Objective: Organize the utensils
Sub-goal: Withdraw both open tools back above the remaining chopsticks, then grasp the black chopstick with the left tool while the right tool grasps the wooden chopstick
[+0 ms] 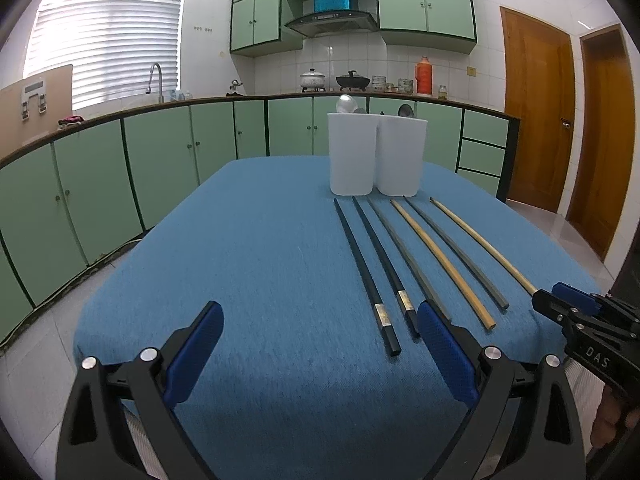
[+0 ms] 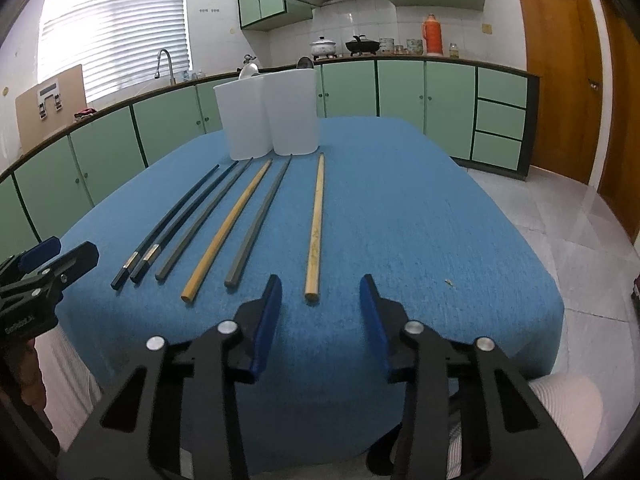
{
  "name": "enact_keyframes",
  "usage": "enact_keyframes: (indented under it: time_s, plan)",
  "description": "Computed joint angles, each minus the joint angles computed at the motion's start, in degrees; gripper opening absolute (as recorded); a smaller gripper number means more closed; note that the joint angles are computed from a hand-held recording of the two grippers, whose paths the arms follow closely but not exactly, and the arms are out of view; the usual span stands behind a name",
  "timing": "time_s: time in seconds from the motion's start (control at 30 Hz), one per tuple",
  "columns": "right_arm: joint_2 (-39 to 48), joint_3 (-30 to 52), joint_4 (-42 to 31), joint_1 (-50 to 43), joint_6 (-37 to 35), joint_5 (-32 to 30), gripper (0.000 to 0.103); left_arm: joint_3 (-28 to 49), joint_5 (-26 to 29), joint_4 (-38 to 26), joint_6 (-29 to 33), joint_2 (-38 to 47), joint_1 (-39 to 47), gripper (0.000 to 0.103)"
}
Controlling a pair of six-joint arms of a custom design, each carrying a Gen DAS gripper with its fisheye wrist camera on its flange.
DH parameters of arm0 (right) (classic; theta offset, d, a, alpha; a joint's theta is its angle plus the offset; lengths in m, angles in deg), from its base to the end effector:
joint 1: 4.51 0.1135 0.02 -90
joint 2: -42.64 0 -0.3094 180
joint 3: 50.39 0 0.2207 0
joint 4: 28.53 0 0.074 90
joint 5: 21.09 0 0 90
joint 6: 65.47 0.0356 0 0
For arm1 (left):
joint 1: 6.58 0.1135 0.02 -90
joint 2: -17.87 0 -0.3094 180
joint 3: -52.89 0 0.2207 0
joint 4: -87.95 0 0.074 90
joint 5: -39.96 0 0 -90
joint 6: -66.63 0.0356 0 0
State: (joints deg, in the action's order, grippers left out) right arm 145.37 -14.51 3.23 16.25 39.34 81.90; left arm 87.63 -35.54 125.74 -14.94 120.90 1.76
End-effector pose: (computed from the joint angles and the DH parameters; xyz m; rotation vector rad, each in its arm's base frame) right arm 0.2496 0.0861 0.1499 0.0155 2.1673 0.1088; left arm 0.2633 0.0296 0.1548 0.1529 2.0801 -0.0884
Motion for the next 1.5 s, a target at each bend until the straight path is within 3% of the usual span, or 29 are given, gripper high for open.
enact_keyframes:
  time_s: [0.23, 0.43, 0.7, 0.93, 1.37, 1.5]
  plan:
    - [0.95, 0.20, 0.95, 0.09, -0.29, -0.37, 0.024, 0.00, 0.00, -0.22, 0.05, -0.11, 0.06, 0.095]
    - [1.57, 0.46, 1.01, 0.69, -0.94, 1.10, 0.007, -0.47, 0.06, 0.08, -0.01, 0.10, 0.13, 0.095]
    - [2.02, 0.69, 1.15, 1.17, -0.71, 1.90, 0.006, -0.45, -0.52, 0.16, -0.10, 1.27, -1.11, 0.093]
    - [2.32, 0.74, 1.57, 0.80, -0.35, 1.01, 0.007, 0.56, -1.16, -2.13, 1.13, 2.44, -2.15, 0.067]
    - [2.36, 0.53, 2.05, 0.53, -0.09, 0.49, 0.007, 0.15, -1.87, -1.81, 1.18, 2.97, -4.29, 0.034]
    - [2.69, 0.29, 2.91, 0.28, -0.03, 0.19, 0.007, 0.03, -1.60, -1.68, 1.02, 2.97, -5.02, 0.018]
